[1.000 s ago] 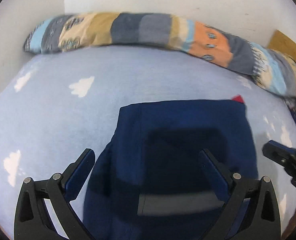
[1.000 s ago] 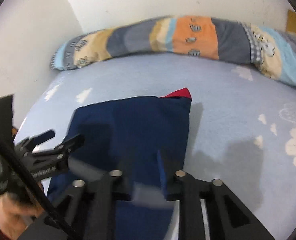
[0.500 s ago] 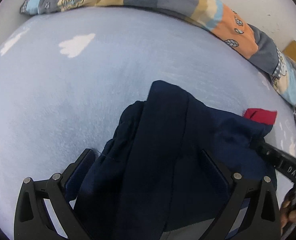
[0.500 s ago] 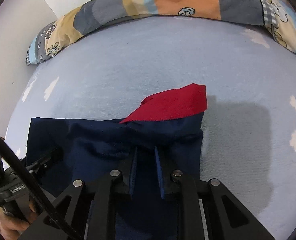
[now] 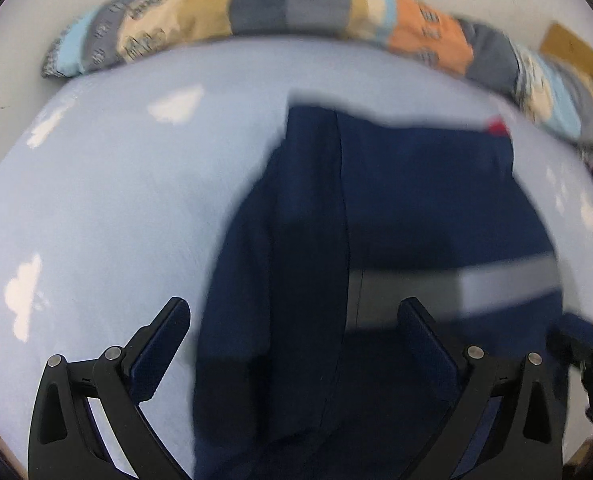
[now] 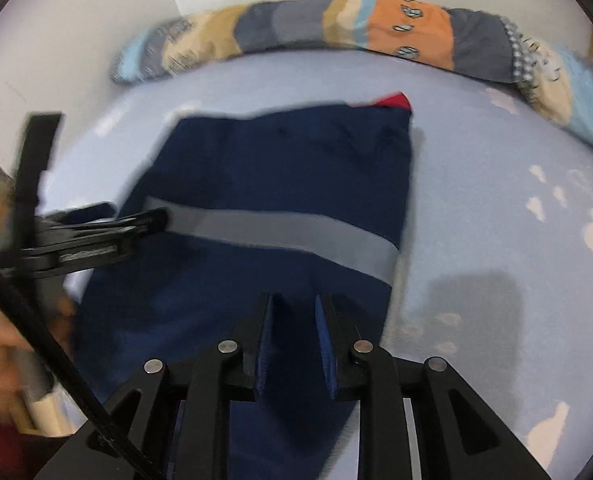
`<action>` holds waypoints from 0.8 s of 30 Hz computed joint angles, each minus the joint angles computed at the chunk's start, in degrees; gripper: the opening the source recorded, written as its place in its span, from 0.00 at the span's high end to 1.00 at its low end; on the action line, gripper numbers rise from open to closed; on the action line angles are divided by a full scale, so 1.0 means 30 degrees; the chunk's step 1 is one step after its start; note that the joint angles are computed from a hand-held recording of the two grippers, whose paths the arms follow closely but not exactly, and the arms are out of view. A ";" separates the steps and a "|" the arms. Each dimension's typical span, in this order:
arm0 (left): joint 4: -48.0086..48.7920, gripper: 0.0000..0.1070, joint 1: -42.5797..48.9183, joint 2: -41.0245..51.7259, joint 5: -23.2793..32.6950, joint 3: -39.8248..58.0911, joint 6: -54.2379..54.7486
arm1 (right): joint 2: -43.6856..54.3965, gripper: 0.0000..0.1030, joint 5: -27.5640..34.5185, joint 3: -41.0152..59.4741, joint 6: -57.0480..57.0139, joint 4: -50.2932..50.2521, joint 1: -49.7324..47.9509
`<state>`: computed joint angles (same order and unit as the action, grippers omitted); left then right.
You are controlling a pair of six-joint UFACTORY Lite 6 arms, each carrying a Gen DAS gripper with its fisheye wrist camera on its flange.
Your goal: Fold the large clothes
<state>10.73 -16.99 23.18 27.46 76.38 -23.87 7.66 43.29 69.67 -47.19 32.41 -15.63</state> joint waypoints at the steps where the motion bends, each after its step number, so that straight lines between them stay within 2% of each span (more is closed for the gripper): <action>1: 0.0343 0.04 -0.0027 0.0215 -0.0176 -0.0300 -0.0293 | 0.0373 0.76 -0.0402 -0.0068 0.0318 -0.0460 0.0372; 3: -0.0947 0.04 0.0439 -0.0035 -0.0897 -0.1075 0.0593 | 0.1718 0.75 -0.1137 0.0124 0.0980 -0.1052 0.0843; 5: -0.2413 0.04 0.0905 -0.0243 -0.1013 -0.1333 0.1470 | 0.1400 0.75 -0.2028 -0.0563 0.0222 -0.0729 0.1018; 7: -0.1257 0.04 0.0653 -0.1241 -0.0947 -0.2121 0.0025 | 0.0756 0.75 -0.1834 -0.0874 -0.0144 -0.0297 0.0749; 9: 0.0468 0.04 0.0049 -0.2621 -0.0626 -0.3088 -0.1504 | -0.0481 0.71 -0.0577 -0.1382 -0.1384 0.1039 -0.0228; 11: 0.1890 0.04 -0.0654 -0.4360 -0.0233 -0.4240 -0.2279 | -0.2209 0.71 0.1736 -0.1781 -0.2420 0.1996 -0.1539; 14: 0.3923 0.04 -0.1651 -0.7134 0.0221 -0.6319 -0.3983 | -0.4915 0.71 0.3936 -0.3527 -0.3308 0.2177 -0.3034; 16: 0.4303 0.04 -0.2125 -0.9582 0.0292 -0.8276 -0.4963 | -0.6182 0.71 0.4714 -0.4714 -0.3449 0.2047 -0.3309; 20: 0.4876 0.04 -0.2330 -1.3545 -0.0805 -1.2727 -0.8280 | -0.9193 0.71 0.5334 -0.7371 -0.4284 0.1610 -0.3843; 22: 0.5634 0.04 -0.2670 -1.3988 -0.1154 -1.4071 -0.9412 | -1.0643 0.71 0.5035 -0.8572 -0.4986 0.1634 -0.4097; 24: 0.6552 0.04 -0.2690 -1.3079 -0.1415 -1.4541 -1.0315 | -1.0599 0.71 0.4817 -0.8842 -0.5151 0.1455 -0.3960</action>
